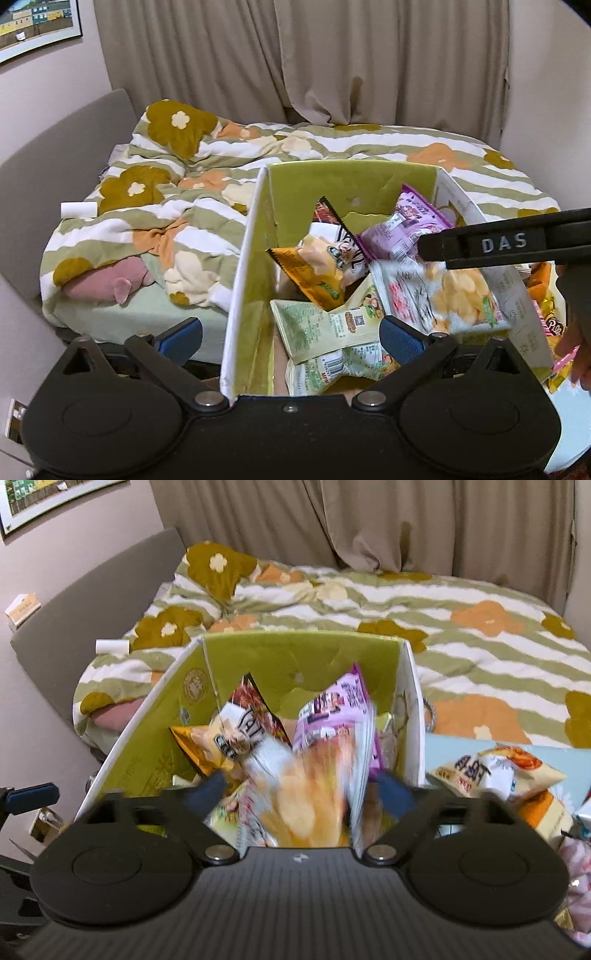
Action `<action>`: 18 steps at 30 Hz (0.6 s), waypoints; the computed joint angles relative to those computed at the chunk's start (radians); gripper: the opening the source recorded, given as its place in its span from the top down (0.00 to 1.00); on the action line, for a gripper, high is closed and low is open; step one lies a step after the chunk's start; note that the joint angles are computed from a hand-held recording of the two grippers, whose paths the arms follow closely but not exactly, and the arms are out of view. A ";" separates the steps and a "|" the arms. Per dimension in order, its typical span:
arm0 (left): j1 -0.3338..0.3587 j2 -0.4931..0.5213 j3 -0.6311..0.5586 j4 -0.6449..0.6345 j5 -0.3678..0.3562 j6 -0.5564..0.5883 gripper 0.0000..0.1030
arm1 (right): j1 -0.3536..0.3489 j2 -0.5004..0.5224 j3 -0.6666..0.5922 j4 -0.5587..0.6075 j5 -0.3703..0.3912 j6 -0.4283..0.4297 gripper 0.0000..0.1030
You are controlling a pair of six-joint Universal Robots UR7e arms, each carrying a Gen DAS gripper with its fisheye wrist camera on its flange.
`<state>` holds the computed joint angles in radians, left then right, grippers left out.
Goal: Organize snacks
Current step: 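Carry both bags into the yellow box and open both grippers to drop them, then move both grippers back over the remaining snack pile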
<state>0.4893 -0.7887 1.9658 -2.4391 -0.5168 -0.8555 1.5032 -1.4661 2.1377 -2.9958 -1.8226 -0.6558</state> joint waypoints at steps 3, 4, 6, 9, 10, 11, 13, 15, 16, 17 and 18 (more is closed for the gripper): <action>-0.001 -0.005 0.008 -0.004 -0.001 -0.012 0.00 | -0.010 -0.013 0.010 -0.008 0.029 -0.015 0.00; -0.001 -0.007 0.009 -0.005 -0.001 -0.015 0.00 | -0.011 -0.016 0.014 -0.015 0.032 -0.020 0.00; -0.001 -0.010 0.011 -0.004 -0.002 -0.021 0.00 | -0.008 -0.016 0.012 -0.023 0.025 -0.029 0.00; -0.006 -0.012 0.012 -0.008 0.001 -0.021 0.00 | -0.007 -0.025 0.012 -0.021 0.026 -0.036 0.00; -0.007 -0.015 0.015 -0.012 0.002 -0.018 0.00 | -0.007 -0.033 0.011 -0.011 0.030 -0.034 0.00; -0.009 -0.018 0.017 -0.013 0.003 -0.017 0.00 | -0.006 -0.040 0.012 -0.001 0.033 -0.029 0.00; -0.014 -0.022 0.018 -0.017 0.002 -0.017 0.00 | -0.004 -0.055 0.010 0.017 0.040 -0.020 0.00; -0.022 -0.029 0.022 -0.020 0.004 -0.016 0.00 | 0.006 -0.070 0.012 0.026 0.033 -0.017 0.00; -0.026 -0.034 0.024 -0.018 0.007 -0.016 0.00 | 0.010 -0.079 0.016 0.024 0.032 -0.018 0.00; -0.030 -0.036 0.025 -0.017 0.009 -0.017 0.00 | 0.014 -0.088 0.020 0.024 0.027 -0.017 0.00; -0.036 -0.042 0.027 -0.017 0.011 -0.017 0.00 | 0.020 -0.099 0.023 0.027 0.020 -0.015 0.00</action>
